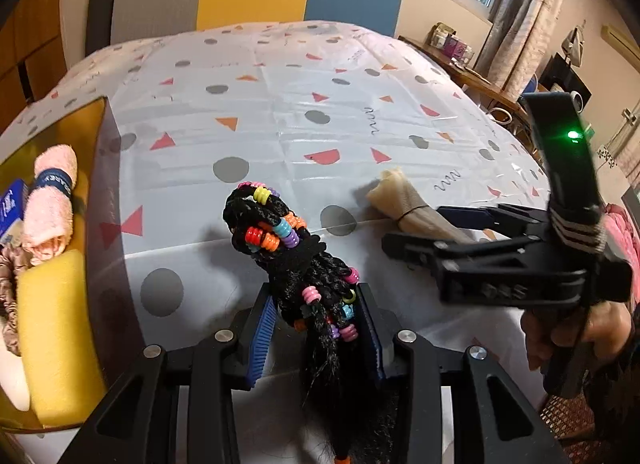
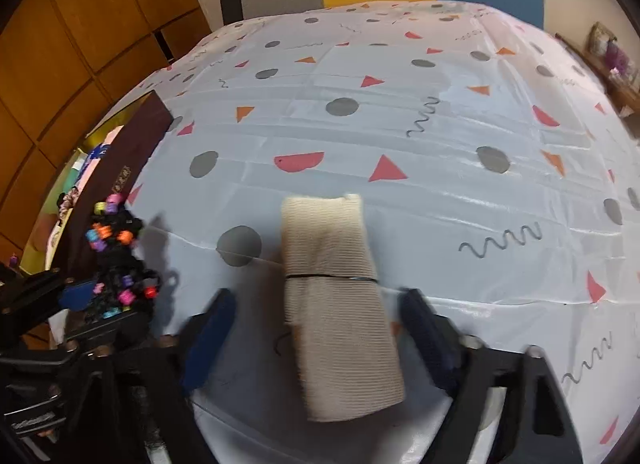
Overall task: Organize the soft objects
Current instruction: 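Carry the black hair piece over the gold tray and open the left tool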
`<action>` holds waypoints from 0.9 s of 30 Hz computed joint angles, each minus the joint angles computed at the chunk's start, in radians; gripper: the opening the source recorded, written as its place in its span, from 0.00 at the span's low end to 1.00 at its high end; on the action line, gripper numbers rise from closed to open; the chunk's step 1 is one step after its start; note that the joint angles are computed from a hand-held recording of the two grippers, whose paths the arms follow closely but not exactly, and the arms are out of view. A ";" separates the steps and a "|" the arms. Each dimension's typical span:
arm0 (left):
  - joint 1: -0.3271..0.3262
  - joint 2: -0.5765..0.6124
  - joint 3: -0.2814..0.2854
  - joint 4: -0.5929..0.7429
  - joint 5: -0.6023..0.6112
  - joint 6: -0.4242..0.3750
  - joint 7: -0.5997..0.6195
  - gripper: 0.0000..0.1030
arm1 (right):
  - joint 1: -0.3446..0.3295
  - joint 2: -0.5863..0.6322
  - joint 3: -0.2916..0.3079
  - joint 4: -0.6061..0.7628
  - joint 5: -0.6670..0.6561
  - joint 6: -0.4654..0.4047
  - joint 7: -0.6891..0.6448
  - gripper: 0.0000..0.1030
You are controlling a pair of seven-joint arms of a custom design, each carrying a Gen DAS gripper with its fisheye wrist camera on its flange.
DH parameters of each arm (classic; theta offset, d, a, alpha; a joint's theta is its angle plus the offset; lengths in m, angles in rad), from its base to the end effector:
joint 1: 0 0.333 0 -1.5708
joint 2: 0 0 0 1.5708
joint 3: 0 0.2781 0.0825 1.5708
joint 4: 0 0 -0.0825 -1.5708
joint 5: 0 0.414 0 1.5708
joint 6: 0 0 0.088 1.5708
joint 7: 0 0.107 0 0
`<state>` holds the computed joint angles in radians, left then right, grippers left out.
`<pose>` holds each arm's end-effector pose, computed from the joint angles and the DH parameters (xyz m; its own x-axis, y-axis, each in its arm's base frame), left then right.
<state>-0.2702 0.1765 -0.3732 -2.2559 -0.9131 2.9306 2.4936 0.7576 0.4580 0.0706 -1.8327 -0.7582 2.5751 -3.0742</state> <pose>0.4876 -0.3040 0.2675 -0.6692 -0.7187 0.1890 -0.6746 0.4809 -0.5600 0.4492 0.5029 0.2546 -0.1854 -0.9698 -0.1587 -0.8409 0.2401 -0.4850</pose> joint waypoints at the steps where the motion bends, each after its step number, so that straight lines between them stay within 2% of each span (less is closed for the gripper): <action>1: 0.004 -0.011 -0.007 -0.009 -0.020 0.005 0.023 0.38 | 0.003 0.000 -0.001 0.003 -0.002 -0.009 0.000 0.52; 2: 0.005 -0.020 -0.011 -0.016 -0.040 0.010 0.044 0.38 | 0.004 -0.001 -0.002 0.002 -0.002 -0.012 0.004 0.43; 4: 0.007 -0.043 -0.018 -0.031 -0.097 0.018 0.101 0.38 | 0.004 0.000 0.002 0.007 -0.001 -0.025 -0.007 0.43; 8: -0.012 -0.100 -0.006 -0.061 -0.224 0.018 0.221 0.38 | 0.017 0.032 0.010 0.061 0.008 -0.106 -0.071 0.44; 16: -0.084 -0.229 0.072 -0.116 -0.422 -0.018 0.402 0.38 | 0.025 0.024 0.001 0.044 -0.013 -0.097 -0.036 0.44; 21: -0.108 -0.280 0.111 -0.140 -0.447 -0.056 0.410 0.38 | 0.038 0.031 -0.003 0.052 -0.042 -0.118 -0.018 0.45; 27: -0.120 -0.307 0.134 -0.154 -0.469 -0.074 0.425 0.38 | 0.046 0.037 -0.008 0.058 -0.075 -0.130 0.010 0.45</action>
<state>-0.3899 -0.1309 -0.2396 -2.4103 -1.3818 2.8564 2.9190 0.8035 0.4945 0.0628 -1.7751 -0.8336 2.4452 -3.0643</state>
